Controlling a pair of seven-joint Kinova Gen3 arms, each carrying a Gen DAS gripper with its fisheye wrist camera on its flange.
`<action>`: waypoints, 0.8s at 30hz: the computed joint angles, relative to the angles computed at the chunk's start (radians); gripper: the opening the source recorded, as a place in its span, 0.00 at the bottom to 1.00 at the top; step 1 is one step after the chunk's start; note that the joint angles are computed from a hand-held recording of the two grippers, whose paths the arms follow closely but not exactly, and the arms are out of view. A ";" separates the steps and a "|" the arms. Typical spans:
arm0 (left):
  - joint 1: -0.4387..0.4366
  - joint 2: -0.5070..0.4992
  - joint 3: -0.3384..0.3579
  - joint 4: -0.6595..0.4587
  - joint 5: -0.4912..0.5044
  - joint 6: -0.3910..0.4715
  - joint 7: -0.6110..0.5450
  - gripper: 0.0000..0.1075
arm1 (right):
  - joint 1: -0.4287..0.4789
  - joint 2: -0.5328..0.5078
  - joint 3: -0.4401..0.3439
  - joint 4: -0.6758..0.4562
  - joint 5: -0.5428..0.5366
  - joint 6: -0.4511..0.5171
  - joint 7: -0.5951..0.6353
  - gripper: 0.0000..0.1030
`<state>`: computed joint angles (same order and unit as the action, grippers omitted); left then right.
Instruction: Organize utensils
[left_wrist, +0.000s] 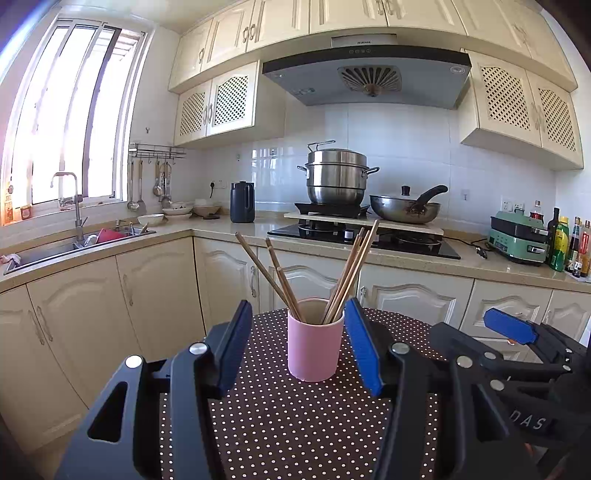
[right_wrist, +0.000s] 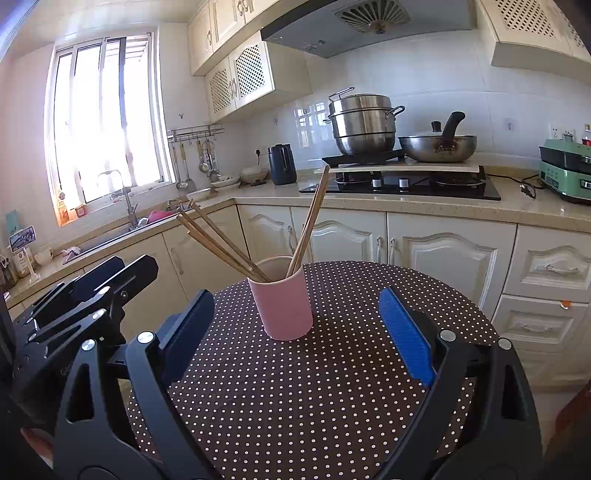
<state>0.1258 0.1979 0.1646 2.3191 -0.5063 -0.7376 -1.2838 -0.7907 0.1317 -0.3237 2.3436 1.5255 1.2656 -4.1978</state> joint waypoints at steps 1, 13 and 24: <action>-0.003 0.000 0.001 -0.001 -0.007 0.001 0.006 0.49 | 0.001 -0.001 0.001 0.001 0.000 -0.003 0.000 0.87; 0.013 -0.003 0.002 -0.001 0.021 0.018 -0.018 0.49 | 0.016 -0.014 0.003 0.008 0.004 -0.039 -0.016 0.88; 0.006 -0.012 -0.001 0.012 0.014 0.015 -0.019 0.49 | 0.007 -0.011 -0.004 0.005 -0.006 -0.039 -0.016 0.88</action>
<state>0.1318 0.1863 0.1638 2.3315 -0.4927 -0.7225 -1.3026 -0.7842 0.1206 -0.3281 2.3486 1.5191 1.2267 -4.2135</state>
